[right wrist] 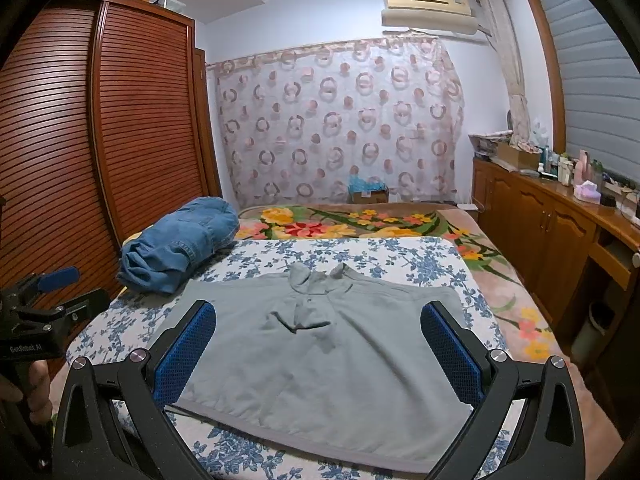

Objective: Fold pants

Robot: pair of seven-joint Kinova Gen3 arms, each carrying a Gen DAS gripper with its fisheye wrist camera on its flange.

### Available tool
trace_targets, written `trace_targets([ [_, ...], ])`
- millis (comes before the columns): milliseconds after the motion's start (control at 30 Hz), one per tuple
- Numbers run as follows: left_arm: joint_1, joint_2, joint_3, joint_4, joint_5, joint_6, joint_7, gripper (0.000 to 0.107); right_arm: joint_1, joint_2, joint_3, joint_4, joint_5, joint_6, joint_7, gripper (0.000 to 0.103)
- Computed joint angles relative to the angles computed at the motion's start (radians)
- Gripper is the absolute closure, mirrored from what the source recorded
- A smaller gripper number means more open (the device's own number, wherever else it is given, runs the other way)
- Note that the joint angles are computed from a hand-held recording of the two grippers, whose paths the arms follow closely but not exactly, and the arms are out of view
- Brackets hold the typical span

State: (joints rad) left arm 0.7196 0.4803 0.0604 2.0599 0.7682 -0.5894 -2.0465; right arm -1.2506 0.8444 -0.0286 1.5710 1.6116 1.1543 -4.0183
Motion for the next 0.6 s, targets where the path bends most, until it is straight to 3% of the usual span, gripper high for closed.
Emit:
trace_targets([
  [600, 0.011, -0.011, 0.004, 0.0, 0.022, -0.011, -0.026, 0.004, -0.008, 0.005, 0.0, 0.003, 0.005, 0.017, -0.01, 0.001],
])
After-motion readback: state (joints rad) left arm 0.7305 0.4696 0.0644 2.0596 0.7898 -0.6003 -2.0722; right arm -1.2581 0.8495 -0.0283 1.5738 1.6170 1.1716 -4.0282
